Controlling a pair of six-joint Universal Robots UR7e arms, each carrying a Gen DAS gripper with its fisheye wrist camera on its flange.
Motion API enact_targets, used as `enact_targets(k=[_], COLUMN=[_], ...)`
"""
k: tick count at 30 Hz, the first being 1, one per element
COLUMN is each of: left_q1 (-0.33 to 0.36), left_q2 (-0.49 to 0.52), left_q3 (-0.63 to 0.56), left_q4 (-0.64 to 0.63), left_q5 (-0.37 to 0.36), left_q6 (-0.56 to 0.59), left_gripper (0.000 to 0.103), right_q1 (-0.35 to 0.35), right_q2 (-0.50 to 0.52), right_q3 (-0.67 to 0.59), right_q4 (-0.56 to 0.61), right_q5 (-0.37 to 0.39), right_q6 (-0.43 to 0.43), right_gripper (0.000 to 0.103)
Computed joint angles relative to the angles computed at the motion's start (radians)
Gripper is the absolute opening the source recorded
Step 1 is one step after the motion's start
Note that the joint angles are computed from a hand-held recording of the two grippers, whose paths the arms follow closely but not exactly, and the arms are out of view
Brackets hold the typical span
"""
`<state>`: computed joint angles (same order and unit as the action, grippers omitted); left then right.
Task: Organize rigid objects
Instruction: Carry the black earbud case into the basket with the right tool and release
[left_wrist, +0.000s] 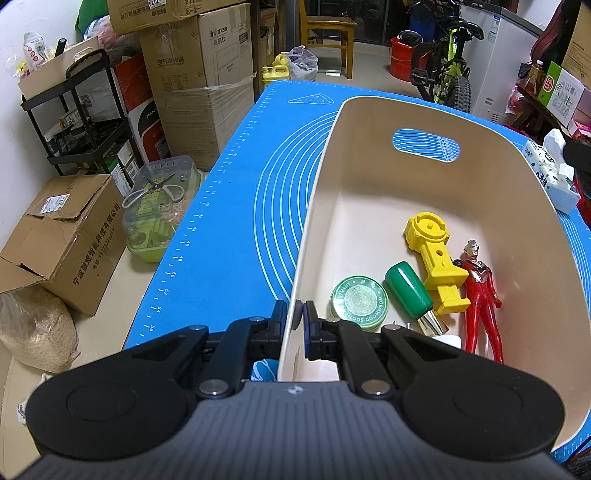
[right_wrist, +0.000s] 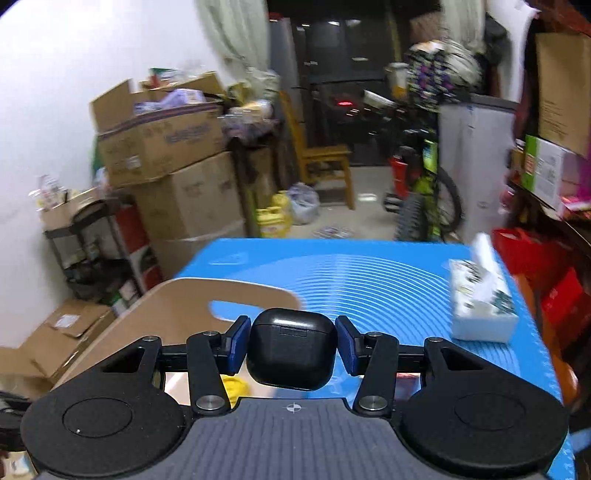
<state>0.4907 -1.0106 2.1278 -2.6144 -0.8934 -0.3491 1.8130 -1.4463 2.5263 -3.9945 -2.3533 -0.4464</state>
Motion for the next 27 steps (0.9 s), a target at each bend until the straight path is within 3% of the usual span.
enact_targets(k=[6, 12, 23, 27], left_q1=[0.000, 0.000, -0.001, -0.001], left_q2=[0.000, -0.001, -0.002, -0.002], left_q3=[0.000, 0.002, 0.003, 0.003], left_q4=[0.000, 0.000, -0.001, 0.002], left_q5=[0.000, 0.000, 0.003, 0.005], left_q6=[0.001, 0.001, 0.003, 0.003], left_gripper=[0.011, 0.011, 0.011, 0.011], right_q1=[0.037, 0.054, 0.041, 0.052], right_q2=[0.089, 0.140, 0.138, 0.137], right_q3=[-0.040, -0.069, -0.097, -0.093], right_q4=[0.049, 0.193, 0.555, 0.550], right_q5=[-0.005, -0.035, -0.072, -0.085], right_q6=[-0.012, 0.005, 0.096, 0.097], right_gripper=[0.055, 0.055, 0.055, 0.057])
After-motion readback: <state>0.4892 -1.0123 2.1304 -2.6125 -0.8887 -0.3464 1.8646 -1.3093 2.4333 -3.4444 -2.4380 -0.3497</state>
